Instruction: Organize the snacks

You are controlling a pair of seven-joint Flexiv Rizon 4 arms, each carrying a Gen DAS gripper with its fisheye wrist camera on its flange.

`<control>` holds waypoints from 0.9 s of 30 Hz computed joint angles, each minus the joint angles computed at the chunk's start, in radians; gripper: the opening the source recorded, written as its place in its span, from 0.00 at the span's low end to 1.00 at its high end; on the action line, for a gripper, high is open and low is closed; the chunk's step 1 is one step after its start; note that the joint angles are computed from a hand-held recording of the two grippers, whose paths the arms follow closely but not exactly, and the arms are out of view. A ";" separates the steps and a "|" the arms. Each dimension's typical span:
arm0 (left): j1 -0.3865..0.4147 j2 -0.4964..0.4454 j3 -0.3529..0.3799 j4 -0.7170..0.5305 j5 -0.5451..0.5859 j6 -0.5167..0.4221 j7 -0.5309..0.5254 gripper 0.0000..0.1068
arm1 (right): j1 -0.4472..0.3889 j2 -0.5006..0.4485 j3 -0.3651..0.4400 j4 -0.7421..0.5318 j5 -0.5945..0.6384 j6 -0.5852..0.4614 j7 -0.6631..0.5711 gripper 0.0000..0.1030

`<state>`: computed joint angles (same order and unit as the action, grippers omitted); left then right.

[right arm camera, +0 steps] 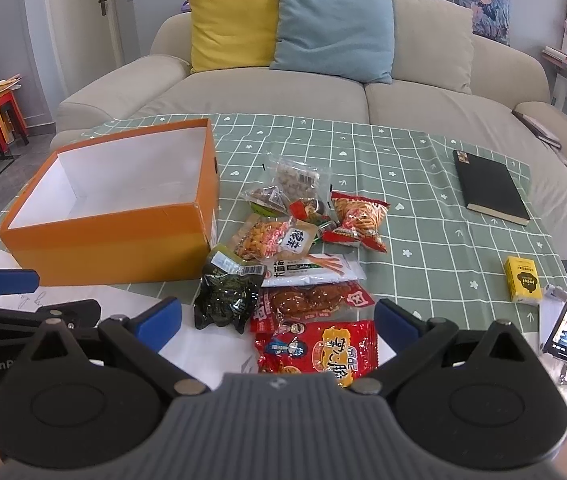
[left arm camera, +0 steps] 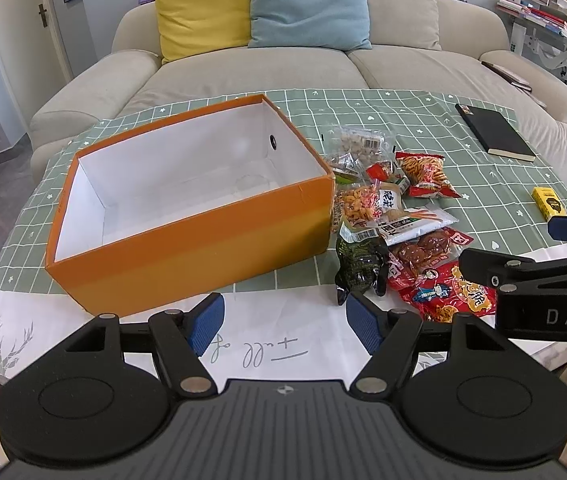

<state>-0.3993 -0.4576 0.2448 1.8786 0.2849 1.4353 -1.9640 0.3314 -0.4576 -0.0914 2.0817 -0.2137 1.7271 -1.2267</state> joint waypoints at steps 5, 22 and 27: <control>0.003 0.001 -0.003 0.000 0.000 0.000 0.001 0.77 | -0.003 -0.002 0.003 -0.004 0.001 -0.007 0.003 0.96; 0.012 0.002 -0.014 0.010 -0.011 0.001 0.012 0.77 | 0.006 -0.006 -0.008 -0.005 -0.006 -0.015 0.017 0.96; 0.028 0.002 -0.033 0.009 -0.029 -0.003 0.034 0.77 | -0.001 -0.008 -0.001 -0.009 -0.009 -0.025 0.021 0.96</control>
